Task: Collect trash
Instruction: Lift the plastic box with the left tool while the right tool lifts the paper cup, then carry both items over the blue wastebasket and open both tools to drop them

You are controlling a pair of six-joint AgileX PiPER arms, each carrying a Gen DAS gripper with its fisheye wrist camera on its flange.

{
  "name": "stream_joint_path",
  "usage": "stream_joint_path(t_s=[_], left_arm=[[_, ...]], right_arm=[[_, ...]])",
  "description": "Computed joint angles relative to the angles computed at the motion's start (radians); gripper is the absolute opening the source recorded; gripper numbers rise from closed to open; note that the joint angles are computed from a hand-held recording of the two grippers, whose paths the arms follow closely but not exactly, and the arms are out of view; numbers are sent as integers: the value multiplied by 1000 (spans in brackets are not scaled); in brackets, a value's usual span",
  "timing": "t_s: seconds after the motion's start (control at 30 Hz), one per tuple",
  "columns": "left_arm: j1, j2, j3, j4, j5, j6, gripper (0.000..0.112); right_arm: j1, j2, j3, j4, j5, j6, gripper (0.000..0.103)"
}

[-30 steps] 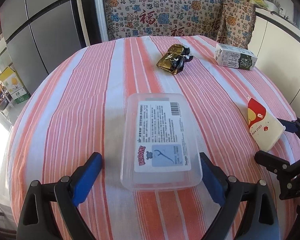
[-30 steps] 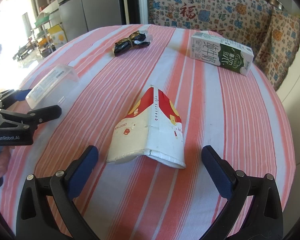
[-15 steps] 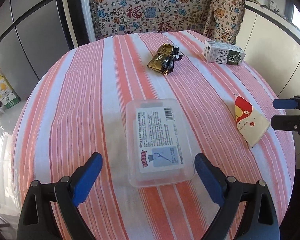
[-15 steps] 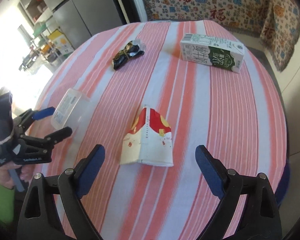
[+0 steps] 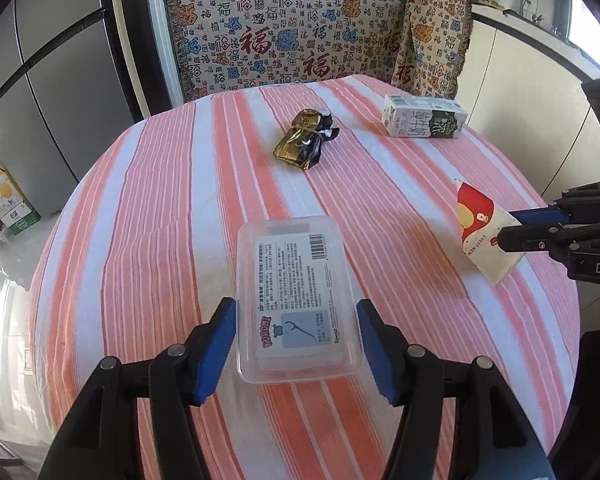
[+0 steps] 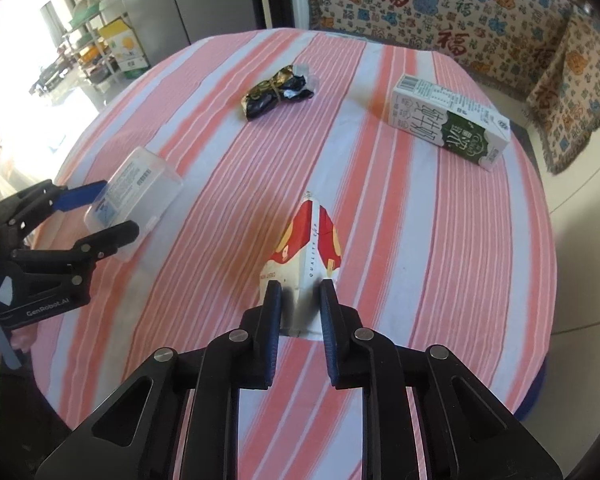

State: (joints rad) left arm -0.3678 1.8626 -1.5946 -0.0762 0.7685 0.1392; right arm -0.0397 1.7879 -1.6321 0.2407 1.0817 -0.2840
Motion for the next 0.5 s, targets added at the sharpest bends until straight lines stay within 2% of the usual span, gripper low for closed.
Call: stream_joint_path(t_s=[0.13,0.23,0.5], left_arm=[[-22,-38,11,-75,6,25,62],[-67,-48,-2,-78,10,10,62],[-233,5,-121,-102,45,-45,62]], right_arm=[[-73,-50,45,73,0,-52,18],[-147,-77,71,142,7,-107,18],[-451,-149,101,251,75,-256,18]])
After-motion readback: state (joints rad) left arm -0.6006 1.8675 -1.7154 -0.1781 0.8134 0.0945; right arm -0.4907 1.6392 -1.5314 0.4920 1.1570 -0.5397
